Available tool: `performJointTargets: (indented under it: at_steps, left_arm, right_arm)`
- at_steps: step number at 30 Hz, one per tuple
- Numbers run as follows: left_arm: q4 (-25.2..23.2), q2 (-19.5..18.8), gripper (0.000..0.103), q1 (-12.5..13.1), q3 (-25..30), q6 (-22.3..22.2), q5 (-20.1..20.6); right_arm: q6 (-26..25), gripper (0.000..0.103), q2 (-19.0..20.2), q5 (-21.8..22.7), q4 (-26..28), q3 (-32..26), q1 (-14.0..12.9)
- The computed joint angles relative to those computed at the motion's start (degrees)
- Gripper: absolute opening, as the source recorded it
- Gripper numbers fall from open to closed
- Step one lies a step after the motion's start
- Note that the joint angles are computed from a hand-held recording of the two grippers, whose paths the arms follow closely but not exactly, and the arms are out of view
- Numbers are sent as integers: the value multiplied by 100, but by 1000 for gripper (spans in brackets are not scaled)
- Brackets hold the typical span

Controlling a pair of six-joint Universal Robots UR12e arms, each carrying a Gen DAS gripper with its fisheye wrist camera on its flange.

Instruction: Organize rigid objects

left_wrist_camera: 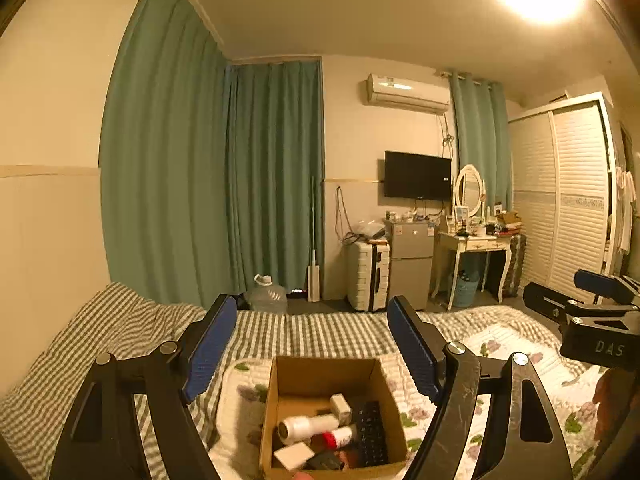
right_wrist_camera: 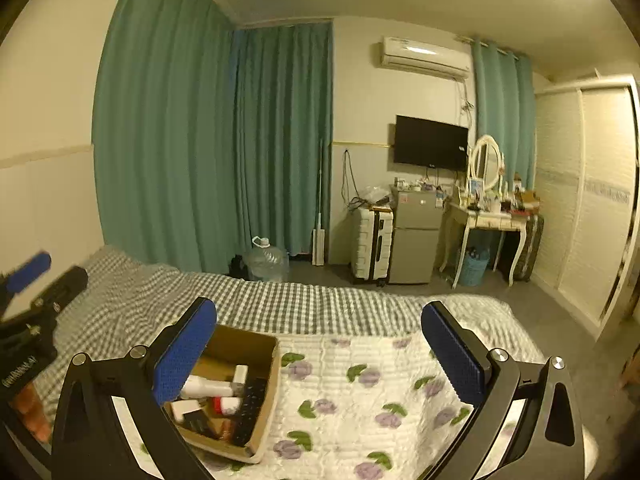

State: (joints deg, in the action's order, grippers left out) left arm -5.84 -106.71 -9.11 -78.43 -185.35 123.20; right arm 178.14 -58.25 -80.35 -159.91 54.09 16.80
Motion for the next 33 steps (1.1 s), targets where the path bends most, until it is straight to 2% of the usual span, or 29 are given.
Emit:
performJointTargets:
  at_steps: [2,5,10,14,21,33]
  left_arm:
    - [116,23,81,-17,-151,77,-55]
    - [33,17,81,-45,-276,118,-18]
    - [-60,78,81,-29,-536,-117,-113]
    - [-296,40,81,-15,-529,-203,53]
    - [-392,70,81,30,-574,-350,-21]
    - [-568,72,81,31,-543,-310,-214]
  right_arm:
    - [109,103,-96,-55,-127,265,-9]
    - [221,103,-206,-310,-332,658,6]
    - [153,103,-262,-490,-506,971,30]
    - [128,103,-220,-572,-616,1031,60]
    - [58,103,-119,-757,-602,1001,125]
    - [81,103,-101,-663,-482,984,139]
